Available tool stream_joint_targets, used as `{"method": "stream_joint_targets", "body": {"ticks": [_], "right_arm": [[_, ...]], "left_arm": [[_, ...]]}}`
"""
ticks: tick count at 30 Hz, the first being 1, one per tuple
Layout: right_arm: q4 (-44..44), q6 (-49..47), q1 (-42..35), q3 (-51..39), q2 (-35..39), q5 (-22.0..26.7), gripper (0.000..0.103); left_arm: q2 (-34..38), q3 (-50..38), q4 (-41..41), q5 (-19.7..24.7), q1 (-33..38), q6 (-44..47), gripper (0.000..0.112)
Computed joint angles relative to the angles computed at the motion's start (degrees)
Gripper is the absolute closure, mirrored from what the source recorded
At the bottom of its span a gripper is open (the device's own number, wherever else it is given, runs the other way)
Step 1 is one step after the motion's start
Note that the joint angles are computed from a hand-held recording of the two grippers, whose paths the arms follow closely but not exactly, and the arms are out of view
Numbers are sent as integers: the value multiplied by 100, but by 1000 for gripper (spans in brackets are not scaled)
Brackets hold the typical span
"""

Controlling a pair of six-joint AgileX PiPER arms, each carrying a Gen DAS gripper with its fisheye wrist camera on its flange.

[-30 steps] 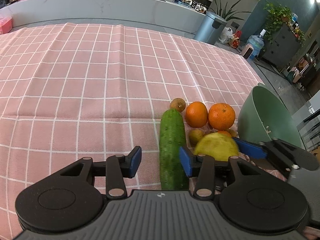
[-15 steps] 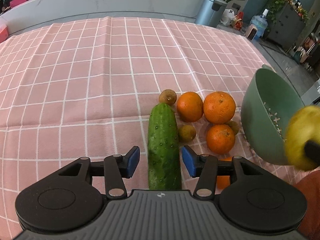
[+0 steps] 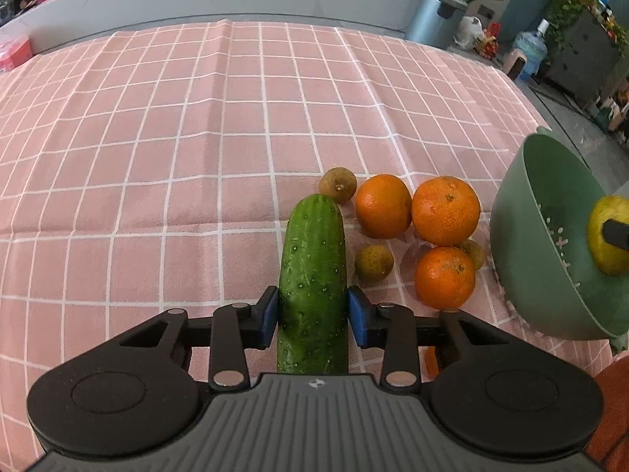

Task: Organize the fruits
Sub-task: 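Place the guava in the green colander with the right gripper while the left grasps the cucumber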

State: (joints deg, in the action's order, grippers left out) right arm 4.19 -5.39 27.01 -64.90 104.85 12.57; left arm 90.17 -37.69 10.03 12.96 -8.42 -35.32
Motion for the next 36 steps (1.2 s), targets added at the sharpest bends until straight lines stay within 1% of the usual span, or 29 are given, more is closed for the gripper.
{"method": "stream_joint_targets", "body": {"ticks": [2, 5, 7, 10, 13, 16, 18, 19, 22, 26, 28, 29, 30, 32, 34, 36], "right_arm": [[-24, -164, -62, -234, 222, 181, 42], [-144, -264, -83, -649, 562, 514, 42], [-299, -259, -68, -904, 773, 711, 42], [-463, -245, -33, -1176, 1003, 914, 42], [-842, 27, 25, -1374, 1169, 1071, 42], [-1145, 266, 46, -1564, 1327, 1257, 42], [-1068, 181, 21, -1696, 1421, 1426, 42], [-1056, 135, 7, -1681, 1416, 1384, 42], [-1107, 111, 32, -1681, 1412, 1407, 41], [-987, -24, -3, -1670, 1392, 1425, 41], [-820, -196, -56, -1565, 1308, 1356, 39], [-817, -230, -72, -1504, 1253, 1309, 33], [-861, -233, -78, -1434, 1191, 1244, 29], [-704, -507, -121, -1347, 1101, 1177, 28], [-525, -761, -184, -1250, 1001, 1164, 27], [-142, -1200, -268, -1095, 873, 1119, 25]], "left_arm": [[-113, 73, 238, 7, -51, -346, 71], [-381, 184, 963, 91, -220, -1234, 71], [-605, 233, 1279, 190, -340, -1638, 71], [-984, 250, 1744, 443, -574, -2253, 71], [-1368, 161, 1936, 698, -790, -2498, 71], [-1556, -52, 1814, 815, -935, -2374, 71], [-1572, -242, 1649, 842, -1013, -2205, 71], [-1539, -349, 1594, 828, -1054, -2142, 71], [-1351, -677, 1665, 829, -1250, -2180, 71], [-1041, -1044, 1528, 638, -1424, -2068, 71], [-810, -1264, 1532, 545, -1500, -2061, 71], [-685, -1364, 1506, 480, -1520, -2030, 71], [-544, -1479, 1414, 414, -1531, -1939, 71], [-216, -1709, 1105, 264, -1554, -1665, 71], [82, -1890, 522, 153, -1509, -1063, 71], [440, -2122, -7, 117, -1475, -512, 71]]}}
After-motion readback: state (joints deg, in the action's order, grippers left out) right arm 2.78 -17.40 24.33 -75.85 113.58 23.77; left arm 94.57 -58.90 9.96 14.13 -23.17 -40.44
